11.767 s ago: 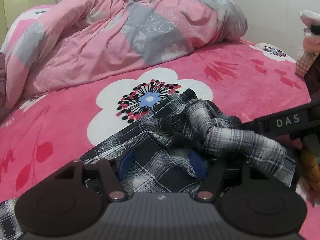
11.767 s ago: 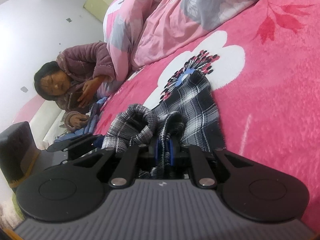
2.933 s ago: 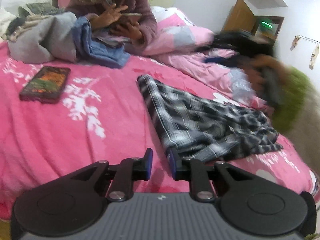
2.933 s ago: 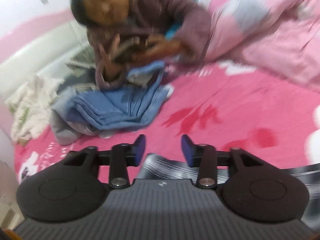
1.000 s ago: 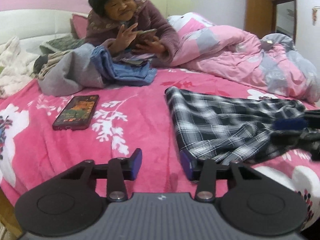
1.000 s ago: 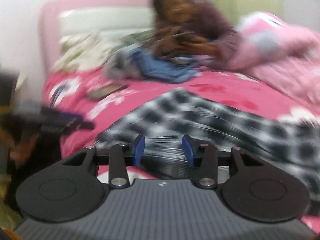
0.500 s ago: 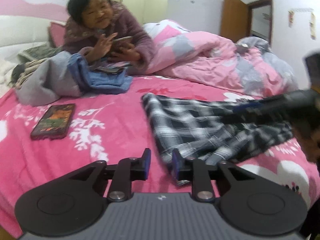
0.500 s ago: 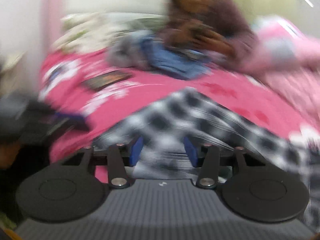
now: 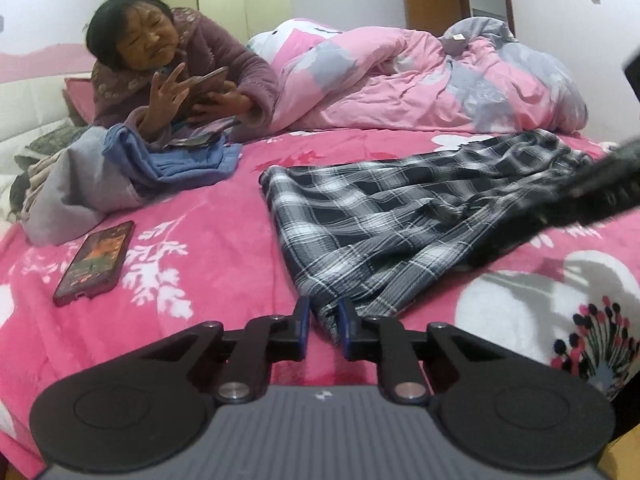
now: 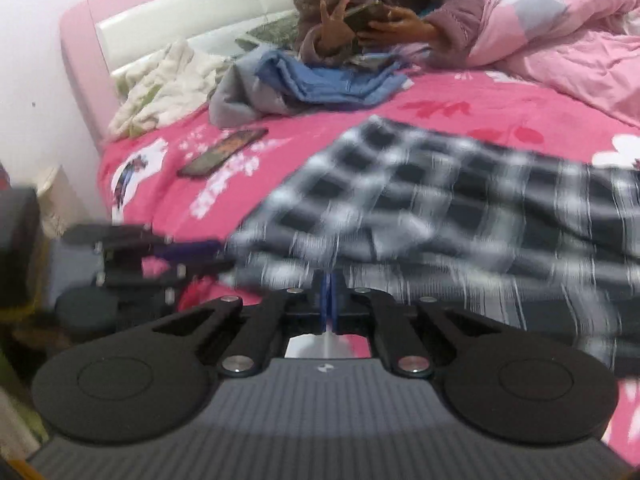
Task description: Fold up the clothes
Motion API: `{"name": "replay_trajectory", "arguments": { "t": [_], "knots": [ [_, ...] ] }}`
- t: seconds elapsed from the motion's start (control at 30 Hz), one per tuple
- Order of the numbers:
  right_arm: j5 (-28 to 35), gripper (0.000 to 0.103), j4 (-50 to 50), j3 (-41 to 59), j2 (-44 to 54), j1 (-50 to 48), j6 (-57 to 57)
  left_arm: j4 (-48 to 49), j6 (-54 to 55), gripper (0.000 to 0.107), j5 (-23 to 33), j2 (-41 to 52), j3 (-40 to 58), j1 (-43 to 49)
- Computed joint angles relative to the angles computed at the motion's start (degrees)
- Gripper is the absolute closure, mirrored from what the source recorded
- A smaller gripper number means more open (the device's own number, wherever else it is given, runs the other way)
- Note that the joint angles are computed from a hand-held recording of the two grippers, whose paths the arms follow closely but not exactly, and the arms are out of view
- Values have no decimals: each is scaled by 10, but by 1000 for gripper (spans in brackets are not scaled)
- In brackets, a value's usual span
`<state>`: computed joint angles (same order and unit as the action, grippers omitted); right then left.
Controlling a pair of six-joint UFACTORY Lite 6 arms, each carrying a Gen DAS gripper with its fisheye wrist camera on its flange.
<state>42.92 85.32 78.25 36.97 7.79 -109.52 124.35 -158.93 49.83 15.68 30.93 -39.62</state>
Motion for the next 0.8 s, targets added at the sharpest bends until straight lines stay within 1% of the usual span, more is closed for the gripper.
{"name": "replay_trajectory", "arguments": {
  "t": [0.07, 0.1, 0.13, 0.2, 0.23, 0.27, 0.3, 0.33, 0.37, 0.4, 0.43, 0.47, 0.5, 0.53, 0.63, 0.67, 0.7, 0.8],
  "knots": [
    [-9, 102, 18, -22, -10, -5, -15, 3, -3, 91, -6, -10, -4, 5],
    [-11, 102, 36, -14, -6, -6, -19, 5, -5, 91, -9, -15, -5, 7],
    [-13, 99, 55, -5, -1, -6, -22, 2, 1, 91, -11, -15, -1, 10],
    [-17, 98, 94, 14, 10, -8, -29, -3, 14, 85, -16, -7, 11, 10],
    [-16, 96, 95, 38, 26, -3, -19, -2, 18, 83, -18, -2, 18, 10],
    [-15, 89, 93, 66, 43, 2, -7, -10, 29, 82, -23, 7, 28, 9],
    [-14, 84, 90, 95, 61, 7, 6, -18, 42, 82, -27, 17, 40, 7],
    [-23, 75, 77, 124, 80, 17, 22, -28, 51, 82, -25, 24, 46, 3],
    [-42, 74, 71, 129, 87, 27, 16, -38, 59, 82, -22, 31, 52, -2],
    [-62, 74, 68, 132, 91, 37, 6, -39, 59, 82, -22, 30, 51, -3],
    [-83, 78, 64, 135, 96, 47, -2, -39, 59, 82, -23, 29, 49, -3],
    [-104, 103, 59, 139, 102, 58, -9, -38, 58, 83, -23, 28, 48, -4],
    [-120, 103, 60, 142, 108, 66, -22, -33, 51, 85, -24, 25, 42, -2],
    [-113, 103, 84, 121, 96, 61, -42, -27, 44, 85, -24, 21, 36, 1],
    [-50, 103, 124, 54, 54, 22, -60, -17, 28, 85, -14, 15, 22, 2],
    [-35, 103, 122, 41, 47, 10, -52, -17, 28, 85, -10, 14, 19, 1],
    [-20, 103, 118, 29, 41, -2, -42, -18, 27, 84, -5, 12, 16, -1],
    [-9, 103, 141, 22, 49, -13, -49, -25, 46, 77, 7, 18, 21, -6]
  ]
}}
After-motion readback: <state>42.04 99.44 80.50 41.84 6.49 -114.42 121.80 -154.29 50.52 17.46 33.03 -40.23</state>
